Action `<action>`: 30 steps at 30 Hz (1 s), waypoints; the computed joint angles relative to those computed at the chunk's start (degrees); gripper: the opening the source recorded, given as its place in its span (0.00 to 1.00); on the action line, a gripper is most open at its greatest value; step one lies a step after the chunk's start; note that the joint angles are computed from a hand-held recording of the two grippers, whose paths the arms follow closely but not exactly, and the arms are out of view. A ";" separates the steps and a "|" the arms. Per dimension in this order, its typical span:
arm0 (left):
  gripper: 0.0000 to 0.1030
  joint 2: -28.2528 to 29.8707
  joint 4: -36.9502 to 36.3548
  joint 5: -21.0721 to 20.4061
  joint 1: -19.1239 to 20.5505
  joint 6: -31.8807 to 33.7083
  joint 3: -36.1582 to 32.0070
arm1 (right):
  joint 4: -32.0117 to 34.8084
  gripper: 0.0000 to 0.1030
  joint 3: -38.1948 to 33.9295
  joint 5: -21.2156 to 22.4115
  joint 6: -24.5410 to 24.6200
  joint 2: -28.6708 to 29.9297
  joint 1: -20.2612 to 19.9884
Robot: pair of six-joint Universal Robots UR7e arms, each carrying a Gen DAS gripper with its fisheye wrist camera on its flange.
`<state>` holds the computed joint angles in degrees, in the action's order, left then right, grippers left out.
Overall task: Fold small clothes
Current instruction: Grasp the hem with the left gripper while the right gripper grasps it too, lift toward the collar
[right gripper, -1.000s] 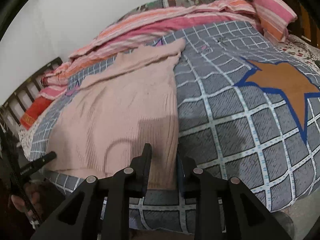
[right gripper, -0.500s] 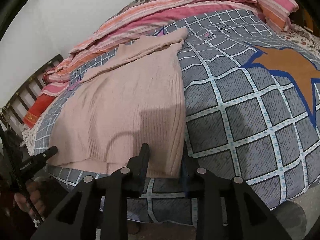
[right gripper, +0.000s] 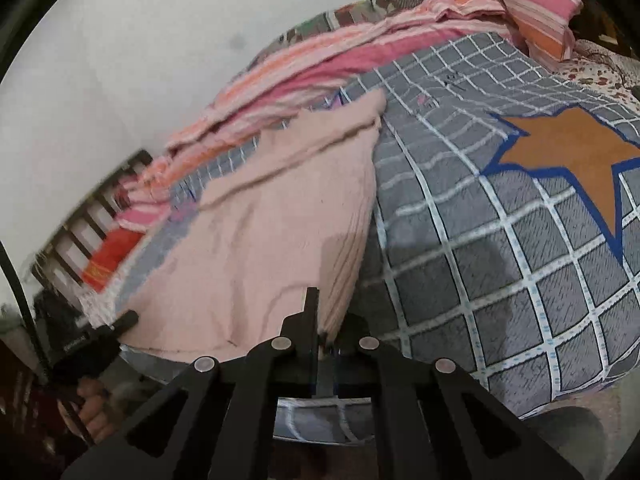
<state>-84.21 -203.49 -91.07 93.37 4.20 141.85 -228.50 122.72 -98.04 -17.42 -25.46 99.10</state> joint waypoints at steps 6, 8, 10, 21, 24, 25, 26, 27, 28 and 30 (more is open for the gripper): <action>0.06 -2.61 1.36 1.31 -3.58 -1.89 -1.21 | -0.04 0.04 -0.45 2.61 0.12 -1.90 2.08; 0.06 -3.00 1.38 1.87 -4.46 -2.61 -1.82 | -0.30 0.04 -0.88 4.22 0.26 -2.36 2.21; 0.06 -3.22 1.36 2.18 -5.26 -3.45 -3.04 | 0.18 0.04 -1.60 6.06 0.45 -3.10 2.28; 0.06 2.53 2.58 11.03 -8.48 -6.41 -16.05 | 9.21 0.04 -14.92 16.17 9.26 -4.30 1.40; 0.06 5.42 3.00 12.79 -8.53 -6.01 -20.20 | 13.98 0.04 -20.65 16.58 9.56 -3.17 1.64; 0.06 6.76 3.19 12.92 -8.28 -6.21 -21.99 | 15.59 0.04 -22.68 16.34 9.24 -2.65 1.81; 0.06 7.47 3.33 13.08 -8.12 -6.29 -22.92 | 17.11 0.04 -24.69 15.95 8.95 -2.08 1.99; 0.06 8.73 3.93 13.61 -7.90 -6.34 -24.65 | 18.98 0.04 -26.74 15.58 8.81 -1.55 2.12; 0.06 9.63 4.71 13.98 -7.70 -6.41 -26.01 | 20.90 0.04 -28.62 15.53 8.70 -1.07 2.14; 0.06 11.52 6.19 14.19 -7.12 -6.60 -28.78 | 23.46 0.04 -31.75 14.75 8.81 0.05 2.17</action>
